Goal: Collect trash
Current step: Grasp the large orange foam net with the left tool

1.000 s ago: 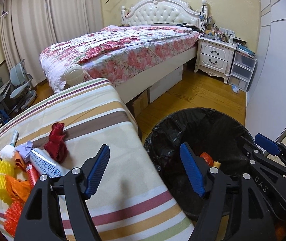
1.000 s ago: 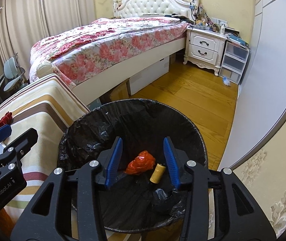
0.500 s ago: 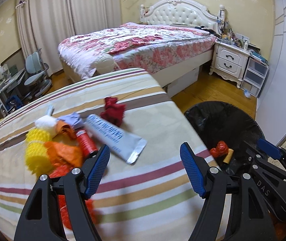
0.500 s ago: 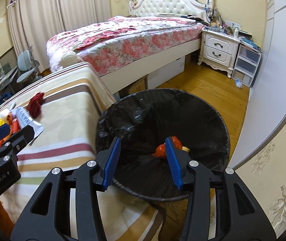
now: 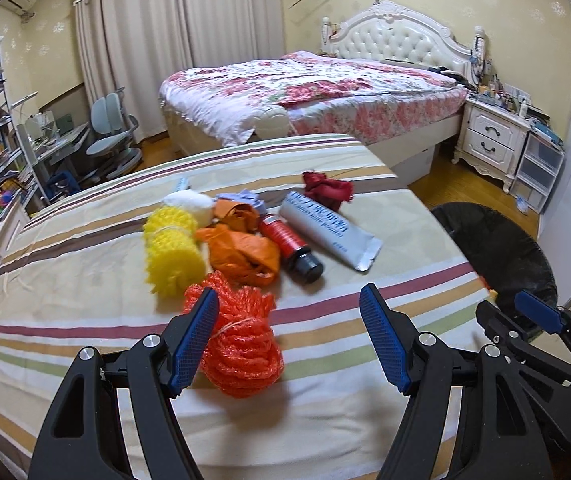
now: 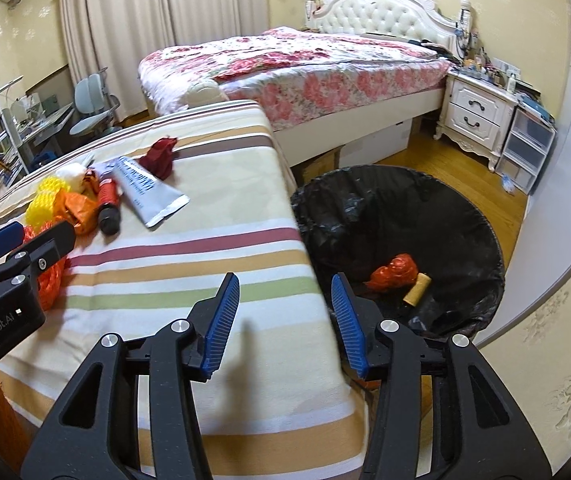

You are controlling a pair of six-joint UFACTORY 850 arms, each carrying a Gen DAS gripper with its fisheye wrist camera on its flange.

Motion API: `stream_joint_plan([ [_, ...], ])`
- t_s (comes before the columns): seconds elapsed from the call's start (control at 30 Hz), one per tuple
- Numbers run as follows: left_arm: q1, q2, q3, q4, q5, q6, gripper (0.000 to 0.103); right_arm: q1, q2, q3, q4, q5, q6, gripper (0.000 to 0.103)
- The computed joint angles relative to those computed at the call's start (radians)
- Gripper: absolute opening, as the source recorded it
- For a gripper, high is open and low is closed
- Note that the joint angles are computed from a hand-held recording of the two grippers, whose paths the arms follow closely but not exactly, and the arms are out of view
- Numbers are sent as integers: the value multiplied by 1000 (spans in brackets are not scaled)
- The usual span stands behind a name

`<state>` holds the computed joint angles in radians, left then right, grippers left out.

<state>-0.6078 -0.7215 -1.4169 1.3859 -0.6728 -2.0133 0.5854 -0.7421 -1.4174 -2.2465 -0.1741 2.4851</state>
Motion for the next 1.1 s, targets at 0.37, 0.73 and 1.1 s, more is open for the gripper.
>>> stream_joint_plan([
  [0.37,29,-1,42,2,-34,-20,75,28,-28,-39,129,22,-158,48],
  [0.73,93,63,144,-41,99,-90,62,34,-35,-45,172,20,-206,48],
  [1.1,111,131,253,44,163,-203,39,52,-54,-92,281,44,-359,48],
])
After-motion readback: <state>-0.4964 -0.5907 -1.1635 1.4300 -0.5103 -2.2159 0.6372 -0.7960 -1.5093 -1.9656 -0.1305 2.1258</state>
